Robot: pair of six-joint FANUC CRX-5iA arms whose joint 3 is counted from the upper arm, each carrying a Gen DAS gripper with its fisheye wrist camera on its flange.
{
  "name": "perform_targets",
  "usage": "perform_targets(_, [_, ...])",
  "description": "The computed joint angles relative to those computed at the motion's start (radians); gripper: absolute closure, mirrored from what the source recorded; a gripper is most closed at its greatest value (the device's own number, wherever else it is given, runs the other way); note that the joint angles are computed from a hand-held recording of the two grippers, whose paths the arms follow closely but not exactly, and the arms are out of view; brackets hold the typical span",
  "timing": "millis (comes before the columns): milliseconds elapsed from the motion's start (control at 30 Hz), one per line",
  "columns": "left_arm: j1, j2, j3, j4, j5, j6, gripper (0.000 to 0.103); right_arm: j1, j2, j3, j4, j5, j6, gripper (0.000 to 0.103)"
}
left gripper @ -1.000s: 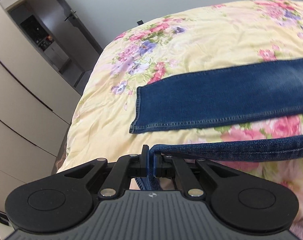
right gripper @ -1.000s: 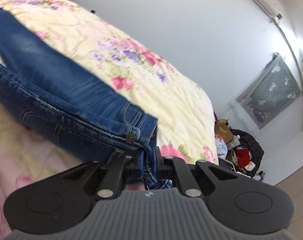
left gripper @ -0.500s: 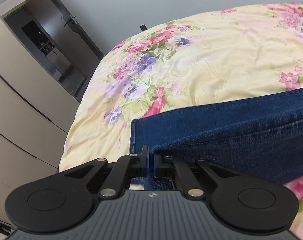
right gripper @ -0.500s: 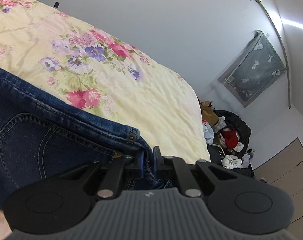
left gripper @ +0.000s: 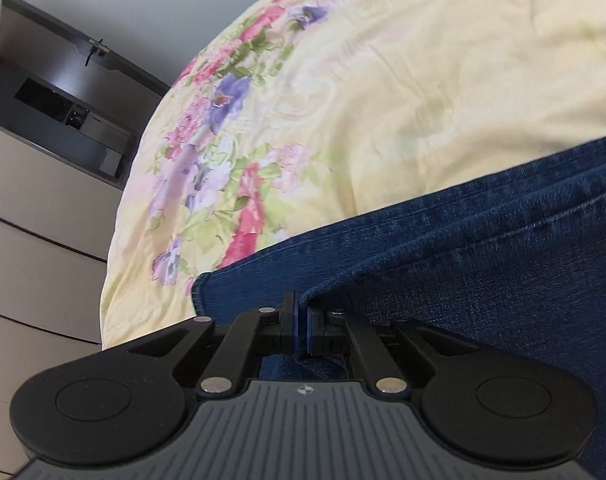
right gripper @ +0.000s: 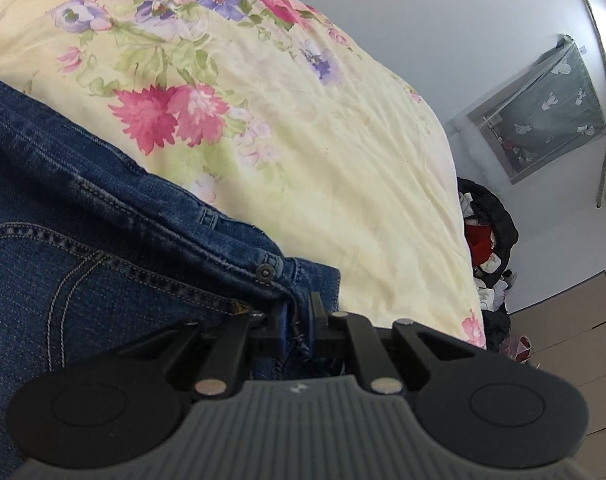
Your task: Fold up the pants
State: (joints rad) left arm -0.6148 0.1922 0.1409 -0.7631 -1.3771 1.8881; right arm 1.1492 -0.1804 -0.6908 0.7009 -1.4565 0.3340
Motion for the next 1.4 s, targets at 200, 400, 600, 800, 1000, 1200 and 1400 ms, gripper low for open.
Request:
perform_targets(200, [-0.011, 0.002, -0.011, -0.017, 0.0, 0.013, 0.1, 0.003, 0.017, -0.017, 0.041, 0.004, -0.032, 0.101])
perform_targets(400, [0.022, -0.014, 0.019, 0.016, -0.015, -0.009, 0.099, 0.002, -0.025, -0.004, 0.1, -0.008, -0.057, 0.101])
perform_targets(600, [0.026, 0.004, 0.014, 0.015, -0.003, -0.01, 0.094, -0.062, 0.065, 0.026, 0.055, 0.054, -0.032, 0.1])
perform_targets(800, [0.041, -0.033, 0.009, -0.005, 0.007, -0.079, 0.038, -0.021, 0.056, 0.014, 0.097, -0.001, -0.071, 0.048])
perform_targets(1000, [0.046, -0.02, 0.067, -0.016, -0.053, -0.308, 0.013, 0.037, 0.039, 0.044, 0.085, -0.079, -0.112, 0.046])
perform_targets(1200, [-0.083, 0.033, 0.071, -0.272, -0.119, -0.574, 0.01, 0.106, 0.043, 0.074, 0.06, -0.121, -0.113, 0.046])
perform_targets(1400, [0.01, 0.001, 0.089, -0.218, -0.127, -0.413, 0.022, 0.166, 0.033, 0.085, 0.048, -0.155, -0.103, 0.046])
